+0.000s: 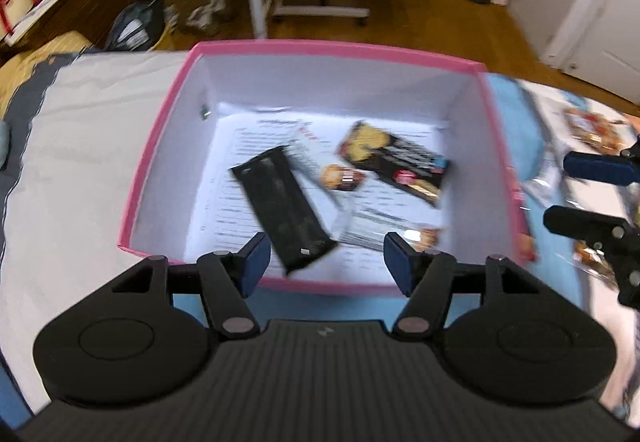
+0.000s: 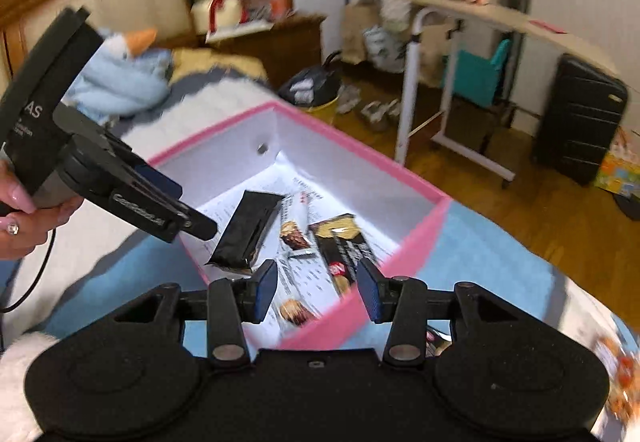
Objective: Organize snacks
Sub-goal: 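Carry the pouch and wafer bar into the pink box and release both, then grasp the black NB cracker pack with the left tool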
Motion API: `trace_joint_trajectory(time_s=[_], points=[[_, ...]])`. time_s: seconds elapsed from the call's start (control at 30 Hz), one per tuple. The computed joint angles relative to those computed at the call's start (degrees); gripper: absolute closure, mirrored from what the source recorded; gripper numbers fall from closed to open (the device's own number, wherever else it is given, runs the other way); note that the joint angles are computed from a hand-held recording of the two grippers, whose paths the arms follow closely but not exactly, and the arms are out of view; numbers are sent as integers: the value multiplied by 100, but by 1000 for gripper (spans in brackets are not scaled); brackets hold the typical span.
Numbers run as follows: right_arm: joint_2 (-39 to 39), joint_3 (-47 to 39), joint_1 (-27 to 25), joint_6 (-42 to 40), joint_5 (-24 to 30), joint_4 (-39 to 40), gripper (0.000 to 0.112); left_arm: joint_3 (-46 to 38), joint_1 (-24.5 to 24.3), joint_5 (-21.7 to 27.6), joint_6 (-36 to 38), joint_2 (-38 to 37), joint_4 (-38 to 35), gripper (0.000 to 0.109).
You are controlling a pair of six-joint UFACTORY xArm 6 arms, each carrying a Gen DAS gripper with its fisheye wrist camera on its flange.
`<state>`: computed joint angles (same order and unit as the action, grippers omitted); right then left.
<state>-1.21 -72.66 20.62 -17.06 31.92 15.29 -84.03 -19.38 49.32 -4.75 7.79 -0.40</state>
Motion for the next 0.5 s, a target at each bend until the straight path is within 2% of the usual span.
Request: trace_joint_trajectory(time_s=[0.13, 0.27, 0.33, 0.5], points=[[-939, 976, -117, 289, -364, -303, 48, 181, -243, -139, 140, -339, -303, 41], [-1681, 1650, -259, 561, -504, -521, 44, 146, -617, -305, 340, -428, -421, 38], [-1960, 1969, -311, 697, -596, -673, 38, 108, -805, -371, 449, -404, -563, 35], [-2351, 2674, -392, 1026, -748, -1502, 38, -23, -1308, -488, 619, -114, -767, 35]])
